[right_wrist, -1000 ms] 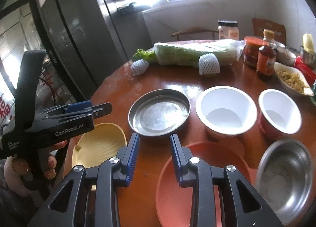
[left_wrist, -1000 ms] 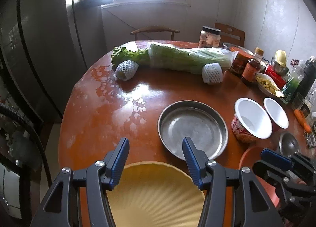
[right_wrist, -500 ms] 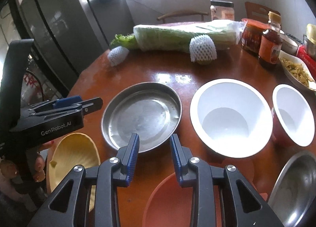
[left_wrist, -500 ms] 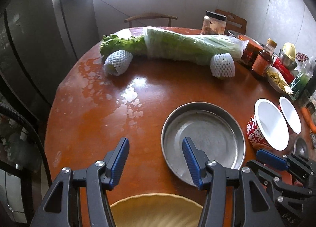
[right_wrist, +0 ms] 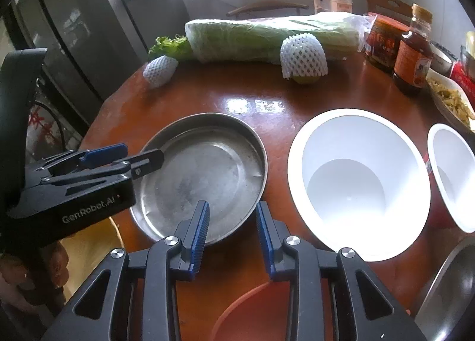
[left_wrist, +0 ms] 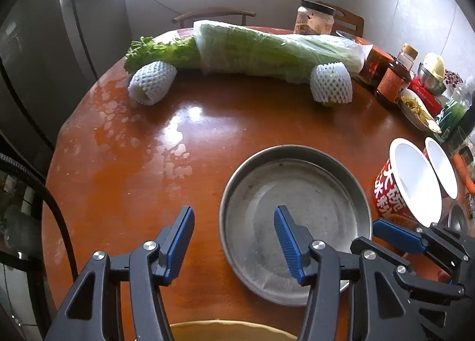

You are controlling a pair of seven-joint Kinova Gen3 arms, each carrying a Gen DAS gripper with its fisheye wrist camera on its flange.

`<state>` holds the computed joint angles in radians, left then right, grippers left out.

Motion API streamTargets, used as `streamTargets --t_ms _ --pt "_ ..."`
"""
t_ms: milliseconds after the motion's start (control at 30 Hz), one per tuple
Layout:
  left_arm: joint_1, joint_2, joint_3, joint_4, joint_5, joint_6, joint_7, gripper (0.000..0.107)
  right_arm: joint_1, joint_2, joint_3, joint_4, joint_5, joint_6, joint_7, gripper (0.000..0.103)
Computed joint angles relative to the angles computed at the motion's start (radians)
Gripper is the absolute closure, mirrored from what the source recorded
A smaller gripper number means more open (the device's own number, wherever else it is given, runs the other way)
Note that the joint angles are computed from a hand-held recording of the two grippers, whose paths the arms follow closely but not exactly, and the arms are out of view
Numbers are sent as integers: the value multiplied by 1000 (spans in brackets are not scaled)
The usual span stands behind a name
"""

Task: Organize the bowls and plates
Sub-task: 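Slide the held shell plate under the silver tray with the left tool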

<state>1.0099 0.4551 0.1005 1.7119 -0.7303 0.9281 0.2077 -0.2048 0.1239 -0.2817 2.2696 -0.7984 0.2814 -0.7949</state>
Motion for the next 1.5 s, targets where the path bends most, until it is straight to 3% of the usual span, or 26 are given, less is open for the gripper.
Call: streamTargets --t_ms 167,400,633,800,1200,1500 --pt "-18 -1 6 13 5 -47 -22 60 -13 7 -6 1 41 -29 -24 69" --pt "7 -7 -13 17 -14 -33 6 65 1 14 -40 2 79 -54 -55 70" --pt "27 -24 -2 14 -43 19 47 65 65 -6 -93 12 -56 -44 80 70" --pt "49 -41 16 12 -75 70 84 65 62 -49 -72 31 -192 -22 216 70" --pt "136 -79 89 -2 -141 268 205 64 -81 -204 55 92 -280 14 299 70" --pt "214 -82 142 -19 -162 414 287 64 -206 -321 111 152 -252 -10 239 69"
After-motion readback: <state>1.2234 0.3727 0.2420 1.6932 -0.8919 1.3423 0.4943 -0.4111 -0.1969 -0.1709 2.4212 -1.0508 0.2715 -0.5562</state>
